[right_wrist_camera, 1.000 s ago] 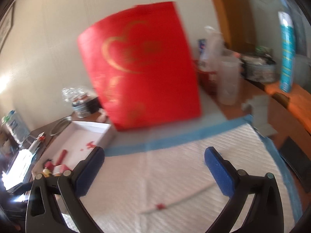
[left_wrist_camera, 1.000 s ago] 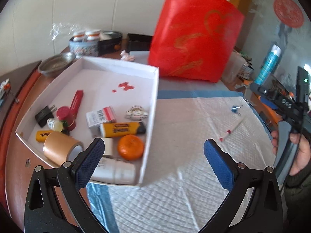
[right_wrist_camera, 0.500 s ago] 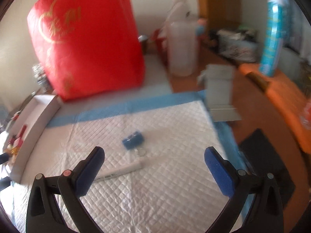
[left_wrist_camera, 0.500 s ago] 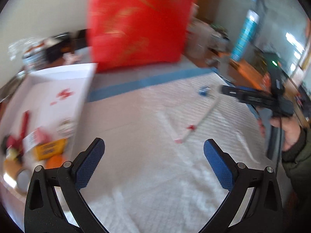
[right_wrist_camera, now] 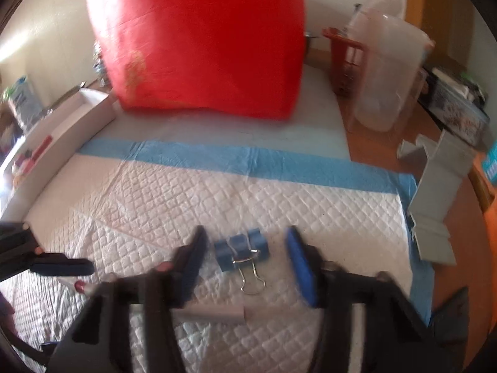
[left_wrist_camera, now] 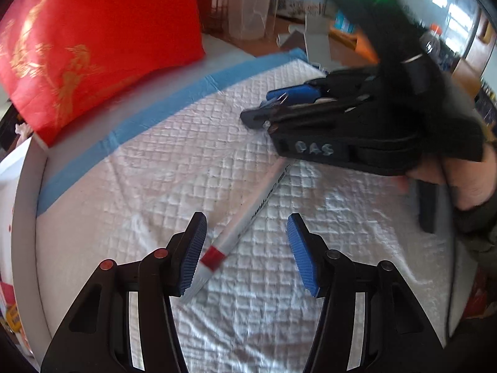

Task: Organize rigid objects
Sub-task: 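Close the left tool on the white marker while the right tool grasps the blue binder clip, then carry the white marker and blue binder clip over the tray with both tools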

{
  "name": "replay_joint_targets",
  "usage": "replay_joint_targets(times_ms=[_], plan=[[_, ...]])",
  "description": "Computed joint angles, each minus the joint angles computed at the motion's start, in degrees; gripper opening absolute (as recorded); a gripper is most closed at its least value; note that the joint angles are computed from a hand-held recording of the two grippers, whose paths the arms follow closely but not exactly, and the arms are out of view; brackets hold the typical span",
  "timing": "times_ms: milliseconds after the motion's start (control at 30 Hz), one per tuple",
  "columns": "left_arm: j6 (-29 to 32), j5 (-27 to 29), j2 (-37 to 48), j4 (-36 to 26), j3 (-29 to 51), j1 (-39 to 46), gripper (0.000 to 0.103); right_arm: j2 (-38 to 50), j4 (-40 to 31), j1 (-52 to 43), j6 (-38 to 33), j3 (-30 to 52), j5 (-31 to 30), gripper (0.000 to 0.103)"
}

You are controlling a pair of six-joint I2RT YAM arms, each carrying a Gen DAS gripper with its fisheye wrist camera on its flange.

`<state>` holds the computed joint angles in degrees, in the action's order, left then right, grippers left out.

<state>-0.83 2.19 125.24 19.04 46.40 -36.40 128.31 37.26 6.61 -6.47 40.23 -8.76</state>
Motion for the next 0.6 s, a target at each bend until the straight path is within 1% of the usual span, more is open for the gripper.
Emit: replay_joint_targets(times_ms=[33,100,133,167,233,333,433,500,600], plan=[[0.59,-1.29,0.20,0.48,0.00,-0.65,0.055,-0.21,-0.18,-0.23,-0.13,-0.10,-0.28,0.034],[0.63,-1.44,0.36,-0.32,0.64,-0.99,0.053,-0.83,0.13,-1.72,1.02,-1.18,-2.65,0.034],[1.06,-0.82,0.21,-0.36,0.52,-0.95,0.044,-1.10,0.93,-2.68,1.74,-2.00,-3.82,0.034],[1.11,-0.96,0.09,-0.12,0.31,-1.14,0.028,-1.60,2.18,-3.93,2.76,-3.20,-5.29,0.034],[-0.20,-0.52,-0.31,-0.70,0.10,-1.33,0.013,-2.93,4.11,-5.93,4.62,-5.18,-7.67,0.034],[-2.11,-1.40,-0.65,1.27,-1.72,-2.35,0.012,-7.40,8.44,-9.27,7.65,-10.46,-11.48,0.034],[-4.92,-1.55,-2.91,3.33,-4.98,-2.38,0.012,-12.68,11.32,-10.97,9.64,-15.31,-13.48,0.034],[-6.03,-2.44,-5.32,5.10,-7.50,-2.63,0.012,-16.92,13.67,-11.46,10.83,-19.25,-14.54,0.034],[-7.59,-4.98,-11.50,7.20,-12.58,-3.09,0.012,-23.26,15.78,-11.39,12.62,-24.01,-15.43,0.034]])
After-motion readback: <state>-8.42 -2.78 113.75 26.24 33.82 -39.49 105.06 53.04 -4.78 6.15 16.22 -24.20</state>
